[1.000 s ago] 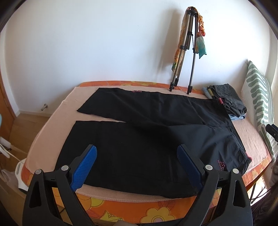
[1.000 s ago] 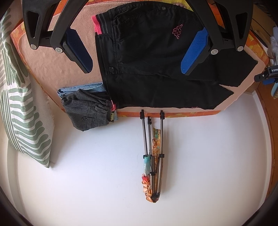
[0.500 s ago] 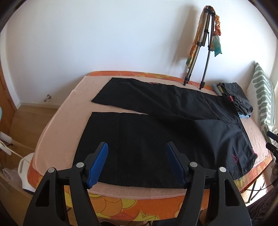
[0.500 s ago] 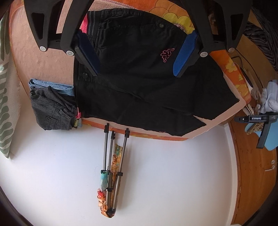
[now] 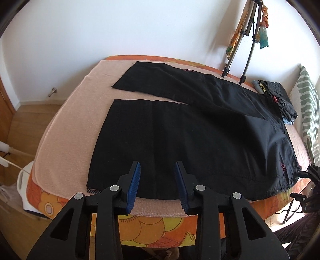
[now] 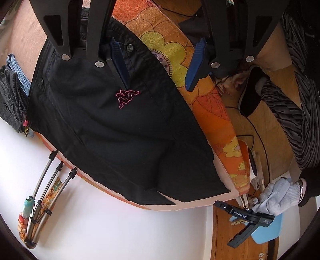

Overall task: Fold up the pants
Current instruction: 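Lower the left tool to the trouser leg hem and close it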

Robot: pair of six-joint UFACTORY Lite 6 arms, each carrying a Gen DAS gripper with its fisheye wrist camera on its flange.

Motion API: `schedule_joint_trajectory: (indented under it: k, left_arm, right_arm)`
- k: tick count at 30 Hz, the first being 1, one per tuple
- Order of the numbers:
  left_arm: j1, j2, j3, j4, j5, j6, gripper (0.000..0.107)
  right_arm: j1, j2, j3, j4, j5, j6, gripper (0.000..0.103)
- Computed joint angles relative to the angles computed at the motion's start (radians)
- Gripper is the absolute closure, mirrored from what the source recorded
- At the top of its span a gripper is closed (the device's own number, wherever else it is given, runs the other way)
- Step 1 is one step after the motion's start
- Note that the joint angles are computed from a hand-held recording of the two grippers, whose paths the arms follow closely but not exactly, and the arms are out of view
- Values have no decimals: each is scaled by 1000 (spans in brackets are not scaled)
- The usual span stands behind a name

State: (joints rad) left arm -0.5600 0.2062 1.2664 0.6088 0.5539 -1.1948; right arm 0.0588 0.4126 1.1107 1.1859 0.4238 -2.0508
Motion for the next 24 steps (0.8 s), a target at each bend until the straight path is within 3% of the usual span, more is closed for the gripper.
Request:
schedule_joint_trajectory:
  k: [8,17,22,24]
  left_arm:
    - [21,13,-11,-77,-61,95,83]
    - [11,13,-11,-95,-66,175,83]
    - [-18,43,17,-108,-64,276,82]
    - [-33,63,38,-110,-52,311,71]
  right_arm:
    - [72,96,58,-56,-79,42,51]
    - [82,128,134,-198,-13,209,93]
    - [64,138,206,-220,44,281,99]
    - [67,148,241,-231,43,318,100]
